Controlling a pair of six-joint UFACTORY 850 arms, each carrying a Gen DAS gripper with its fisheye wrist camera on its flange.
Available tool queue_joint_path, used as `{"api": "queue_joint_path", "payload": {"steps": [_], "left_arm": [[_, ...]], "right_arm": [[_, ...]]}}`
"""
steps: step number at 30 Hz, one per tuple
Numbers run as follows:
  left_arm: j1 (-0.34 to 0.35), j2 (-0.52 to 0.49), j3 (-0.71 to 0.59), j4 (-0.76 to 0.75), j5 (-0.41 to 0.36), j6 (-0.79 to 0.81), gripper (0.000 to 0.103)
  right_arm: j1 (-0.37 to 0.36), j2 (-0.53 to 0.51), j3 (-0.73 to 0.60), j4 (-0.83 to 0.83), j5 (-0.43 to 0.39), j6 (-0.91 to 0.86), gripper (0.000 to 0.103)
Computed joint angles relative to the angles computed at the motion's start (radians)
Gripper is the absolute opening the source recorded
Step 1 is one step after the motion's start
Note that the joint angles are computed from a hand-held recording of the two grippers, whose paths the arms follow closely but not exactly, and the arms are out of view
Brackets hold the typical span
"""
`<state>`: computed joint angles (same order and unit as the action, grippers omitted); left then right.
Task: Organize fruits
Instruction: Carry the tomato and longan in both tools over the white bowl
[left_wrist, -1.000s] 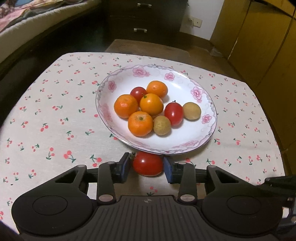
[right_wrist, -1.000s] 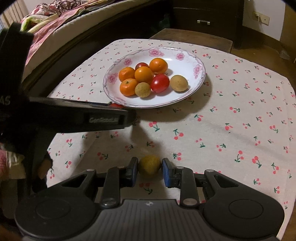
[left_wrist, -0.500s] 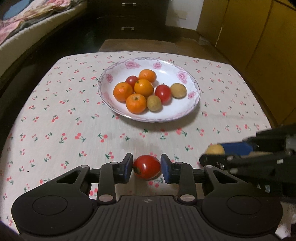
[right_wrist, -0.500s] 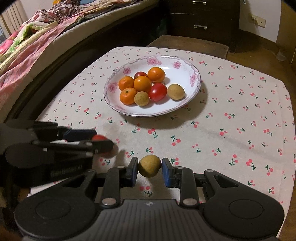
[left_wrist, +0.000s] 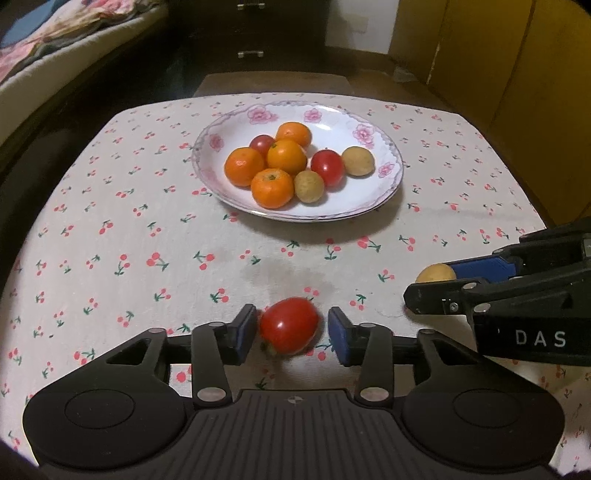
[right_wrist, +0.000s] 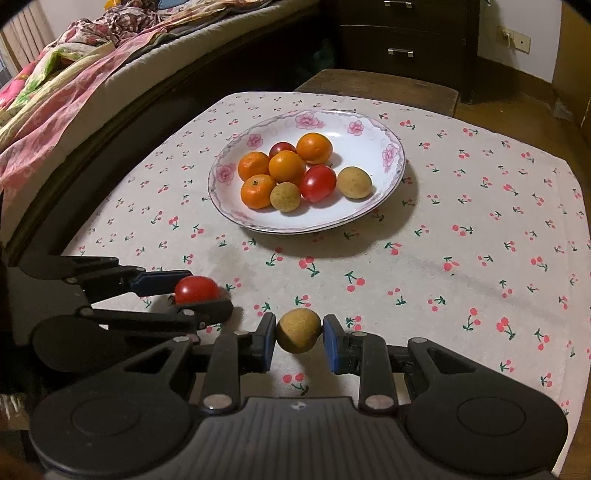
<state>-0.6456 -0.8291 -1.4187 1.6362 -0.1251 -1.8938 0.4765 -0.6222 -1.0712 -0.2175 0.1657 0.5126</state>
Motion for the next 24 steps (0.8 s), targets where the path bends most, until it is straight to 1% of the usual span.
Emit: {"api": "queue_joint_path", "payload": {"steps": [2,3,6,7,8,10,12,15,20,24], "left_arm": [[-0.001,-0.004,-0.005,-0.008,0.003,0.014,0.053],[-0.003,-0.005,-0.008,-0.036,0.0,0.049,0.052],[-0.01,-0.005,-0.009,-0.123,-0.018,0.151,0.047],[-0.01,-0.002,-0.007,-0.145,-0.016,0.175,0.041],[-0.01,-0.001,-0.006,-0.184,-0.017,0.215,0.039],[-0.013,0.001,-0.008,-0.271,-0.027,0.307,0.039],[-0.015,0.002,-0.008,-0.312,-0.034,0.348,0.038],[-0.019,0.004,-0.008,-0.32,-0.039,0.358,0.038],[-0.019,0.018,-0.001,-0.212,-0.036,0.243,0.038],[-0.014,0.023,-0.004,-0.152,-0.028,0.178,0.038]], "right_arm": [[-0.001,-0.002,-0.001,-0.01,-0.003,0.01,0.028],[0.0,-0.003,-0.002,-0.012,-0.005,0.011,0.028],[0.0,-0.005,-0.005,-0.023,-0.01,0.02,0.028],[0.001,-0.005,-0.005,-0.021,-0.01,0.018,0.028],[0.002,-0.004,-0.005,-0.01,-0.011,0.007,0.028],[0.003,-0.004,-0.007,0.005,-0.014,-0.009,0.028],[0.006,-0.005,-0.008,0.02,-0.016,-0.024,0.028],[0.01,-0.007,-0.011,0.034,-0.02,-0.042,0.028],[0.008,-0.009,-0.016,0.051,-0.018,-0.059,0.028],[0.004,-0.003,-0.016,0.075,-0.006,-0.078,0.028]]}}
